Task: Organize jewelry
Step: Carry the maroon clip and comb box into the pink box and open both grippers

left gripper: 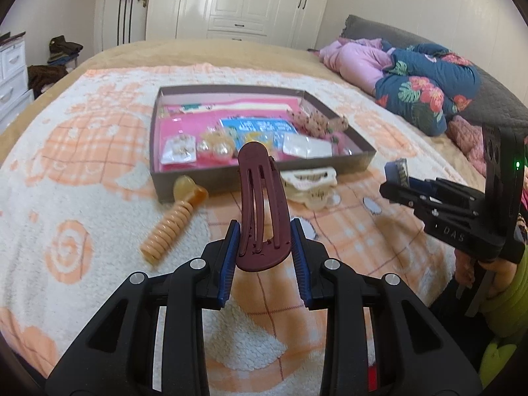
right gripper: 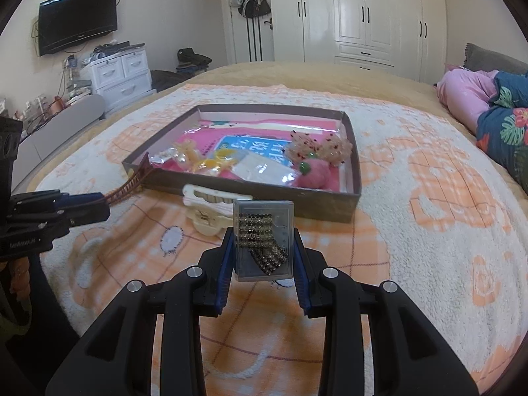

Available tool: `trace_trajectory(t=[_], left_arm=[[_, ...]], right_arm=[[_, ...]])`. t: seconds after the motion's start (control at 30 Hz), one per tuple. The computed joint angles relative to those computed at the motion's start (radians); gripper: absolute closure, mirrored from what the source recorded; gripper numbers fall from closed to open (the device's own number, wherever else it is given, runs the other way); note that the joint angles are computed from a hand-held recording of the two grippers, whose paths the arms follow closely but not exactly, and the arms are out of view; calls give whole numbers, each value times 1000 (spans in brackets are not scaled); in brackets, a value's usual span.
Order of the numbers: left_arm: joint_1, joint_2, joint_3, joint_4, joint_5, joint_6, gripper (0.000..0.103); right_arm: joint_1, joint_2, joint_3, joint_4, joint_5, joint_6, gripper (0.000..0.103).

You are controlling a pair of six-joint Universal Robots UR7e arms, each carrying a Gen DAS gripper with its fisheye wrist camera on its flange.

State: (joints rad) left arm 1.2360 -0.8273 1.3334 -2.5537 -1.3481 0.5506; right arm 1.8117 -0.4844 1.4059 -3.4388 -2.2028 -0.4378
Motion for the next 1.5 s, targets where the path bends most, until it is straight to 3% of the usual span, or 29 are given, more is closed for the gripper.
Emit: trace_trajectory(t=[0.43,1.0,1.5], left_arm=[[-6,36,-66,-42,3,24,80],[-19,199,-325,60,-12,6,80],[-28,313,-494,111,-25,-7,80]], right_arm=[[13,37,-91,40,16,-45,72],[-1,92,-261,63,-15,-100,72],[-27,102,-324,52,-57,-122,72]])
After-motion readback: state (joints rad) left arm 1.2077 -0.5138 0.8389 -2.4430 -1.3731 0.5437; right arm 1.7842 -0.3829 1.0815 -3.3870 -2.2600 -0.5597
